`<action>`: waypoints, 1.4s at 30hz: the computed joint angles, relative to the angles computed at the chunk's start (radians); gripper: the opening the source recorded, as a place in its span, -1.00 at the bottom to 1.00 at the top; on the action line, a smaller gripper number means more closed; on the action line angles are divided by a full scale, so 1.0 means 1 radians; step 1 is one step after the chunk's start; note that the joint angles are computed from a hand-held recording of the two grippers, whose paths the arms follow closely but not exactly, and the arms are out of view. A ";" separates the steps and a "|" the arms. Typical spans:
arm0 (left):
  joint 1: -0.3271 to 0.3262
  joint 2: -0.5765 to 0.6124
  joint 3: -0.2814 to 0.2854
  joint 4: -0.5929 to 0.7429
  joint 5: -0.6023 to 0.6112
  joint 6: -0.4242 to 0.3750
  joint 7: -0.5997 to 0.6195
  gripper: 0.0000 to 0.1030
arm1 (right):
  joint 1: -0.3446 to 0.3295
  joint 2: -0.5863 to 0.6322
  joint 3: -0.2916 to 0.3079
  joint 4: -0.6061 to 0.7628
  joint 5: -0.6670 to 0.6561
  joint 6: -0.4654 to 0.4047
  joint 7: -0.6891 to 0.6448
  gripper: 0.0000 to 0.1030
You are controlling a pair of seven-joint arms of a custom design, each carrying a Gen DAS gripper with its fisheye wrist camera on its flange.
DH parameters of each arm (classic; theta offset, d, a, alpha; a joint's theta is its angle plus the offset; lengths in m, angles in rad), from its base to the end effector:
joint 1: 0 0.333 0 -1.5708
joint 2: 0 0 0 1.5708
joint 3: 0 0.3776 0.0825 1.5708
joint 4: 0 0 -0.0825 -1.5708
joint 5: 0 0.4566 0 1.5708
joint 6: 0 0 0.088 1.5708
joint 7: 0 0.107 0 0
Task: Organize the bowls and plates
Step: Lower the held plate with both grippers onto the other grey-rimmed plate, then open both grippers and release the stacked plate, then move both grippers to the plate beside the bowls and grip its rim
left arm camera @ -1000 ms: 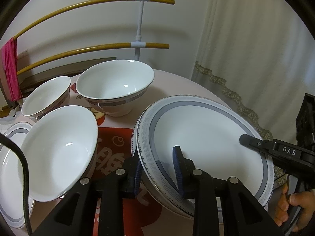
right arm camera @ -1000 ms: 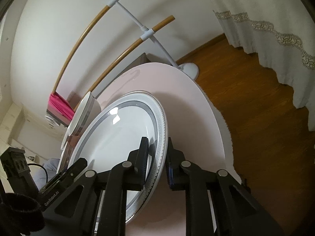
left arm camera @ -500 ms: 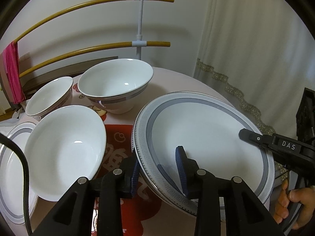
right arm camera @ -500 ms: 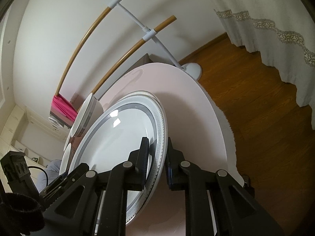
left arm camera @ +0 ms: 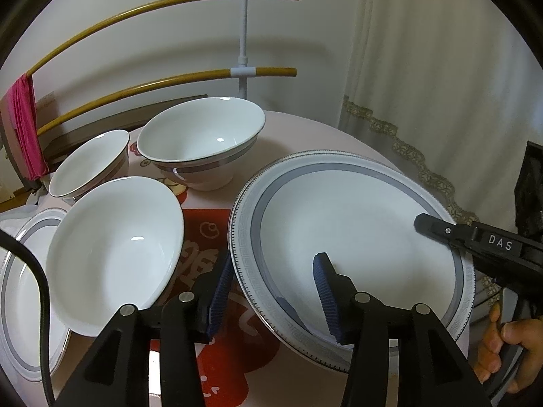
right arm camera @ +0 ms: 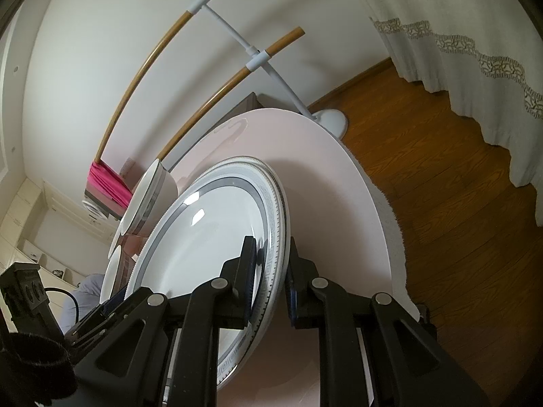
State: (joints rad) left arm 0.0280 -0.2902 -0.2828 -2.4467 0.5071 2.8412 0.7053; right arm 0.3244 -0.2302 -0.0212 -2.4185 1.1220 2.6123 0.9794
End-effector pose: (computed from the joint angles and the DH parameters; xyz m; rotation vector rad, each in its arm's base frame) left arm 0.5062 -0.1653 0.4937 -1.9281 1.6452 -0.7097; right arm 0.5130 0.1395 0.4508 -1.6477 1.6344 0.1882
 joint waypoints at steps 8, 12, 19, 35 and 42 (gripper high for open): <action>-0.006 -0.001 0.005 -0.002 -0.014 -0.001 0.011 0.14 | 0.004 -0.004 0.011 -0.006 -0.026 0.032 0.020 -0.69; -0.011 -0.009 0.011 -0.009 -0.027 -0.001 0.017 0.15 | 0.013 -0.003 0.010 -0.009 -0.039 0.048 0.027 -0.70; -0.015 -0.038 0.023 -0.035 -0.069 0.020 0.048 0.16 | 0.022 -0.003 0.007 -0.011 -0.046 0.056 0.032 -0.68; -0.068 -0.283 0.082 -0.211 -0.273 0.139 0.265 0.34 | -0.046 -0.272 0.137 -0.159 -0.619 0.171 0.602 -0.09; -0.090 -0.508 0.177 -0.357 -0.364 0.136 0.411 0.52 | 0.079 -0.360 0.183 -0.166 -0.724 0.176 0.706 0.03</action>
State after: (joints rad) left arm -0.0622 -0.7986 -0.1053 -2.8033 0.1428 2.9768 1.1163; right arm 0.4031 -0.5902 0.1622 -2.5840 0.3980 2.7887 1.6850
